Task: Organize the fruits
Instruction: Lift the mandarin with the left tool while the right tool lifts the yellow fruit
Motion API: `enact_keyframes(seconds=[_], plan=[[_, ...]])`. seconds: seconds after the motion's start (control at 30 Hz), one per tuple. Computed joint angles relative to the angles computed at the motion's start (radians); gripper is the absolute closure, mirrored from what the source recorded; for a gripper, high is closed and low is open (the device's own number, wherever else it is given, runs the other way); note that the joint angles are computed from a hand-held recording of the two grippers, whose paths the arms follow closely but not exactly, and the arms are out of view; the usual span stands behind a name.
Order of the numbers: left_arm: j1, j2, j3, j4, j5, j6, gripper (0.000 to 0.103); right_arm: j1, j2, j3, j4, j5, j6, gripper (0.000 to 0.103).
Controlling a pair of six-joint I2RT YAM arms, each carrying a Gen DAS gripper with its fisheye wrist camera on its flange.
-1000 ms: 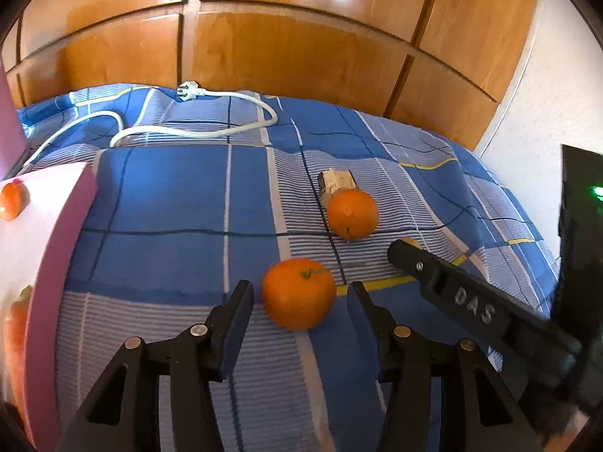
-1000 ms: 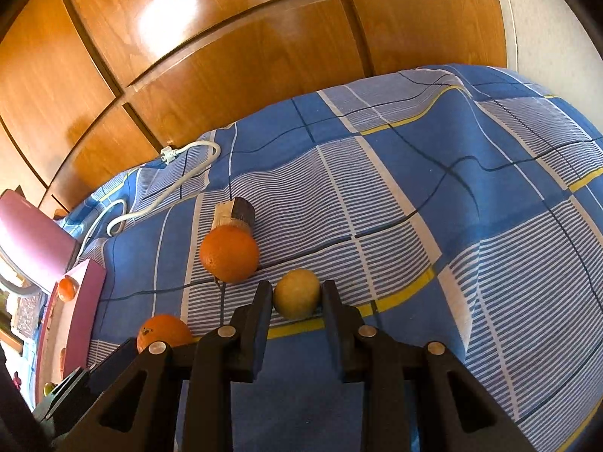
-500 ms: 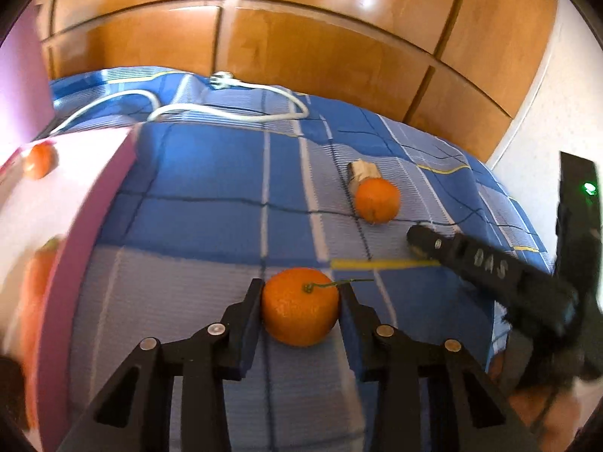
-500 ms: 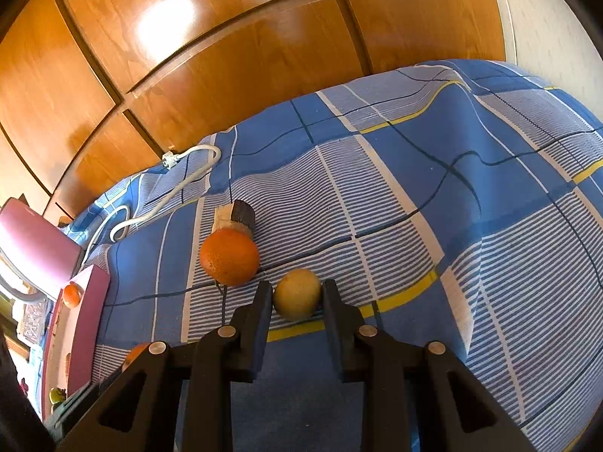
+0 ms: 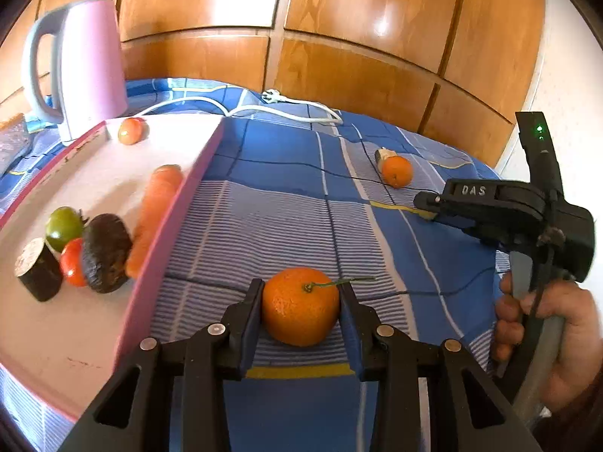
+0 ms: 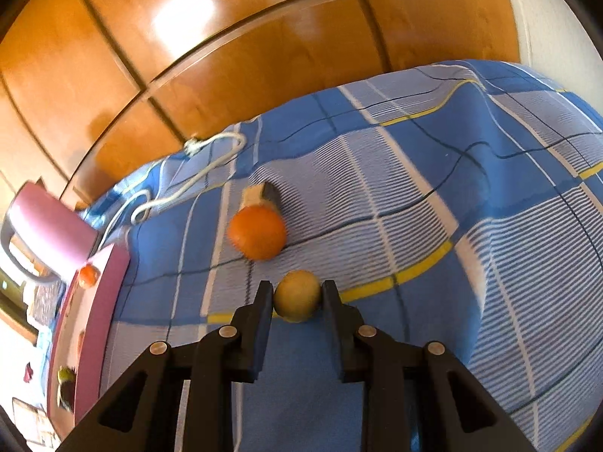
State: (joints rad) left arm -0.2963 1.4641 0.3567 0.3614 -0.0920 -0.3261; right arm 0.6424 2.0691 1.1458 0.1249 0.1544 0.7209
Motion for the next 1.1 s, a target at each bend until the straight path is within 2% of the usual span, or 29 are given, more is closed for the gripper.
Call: enact_keyframes(seconds=[0.07,0.2,0.37,0.57,0.97,1.1], plan=[[0.001,0.008,-0.017,0.037,-0.001,0.000,0.064,0.026,0.000,0.009,-0.018,-0.031,-0.031,0.077],[-0.056,0.055,-0.026,0.106,-0.098,0.018,0.064,0.102,0.002,0.047,-0.093,-0.020,-0.107,0.077],[-0.018,0.053,-0.036,0.126,-0.041,0.008,0.063,0.149,0.025,0.084,-0.140,0.015,-0.146,0.076],[-0.012,0.049,-0.033,0.118,-0.029,0.006,0.062,0.159,0.023,0.048,-0.076,0.043,-0.121,0.077],[-0.015,0.051,-0.040,0.133,-0.028,0.006,0.064,0.191,0.037,0.101,-0.167,0.126,-0.157,0.077],[-0.009,0.031,-0.038,0.104,-0.014,-0.010,0.065,0.198,0.043,0.117,-0.187,0.145,-0.163,0.077]])
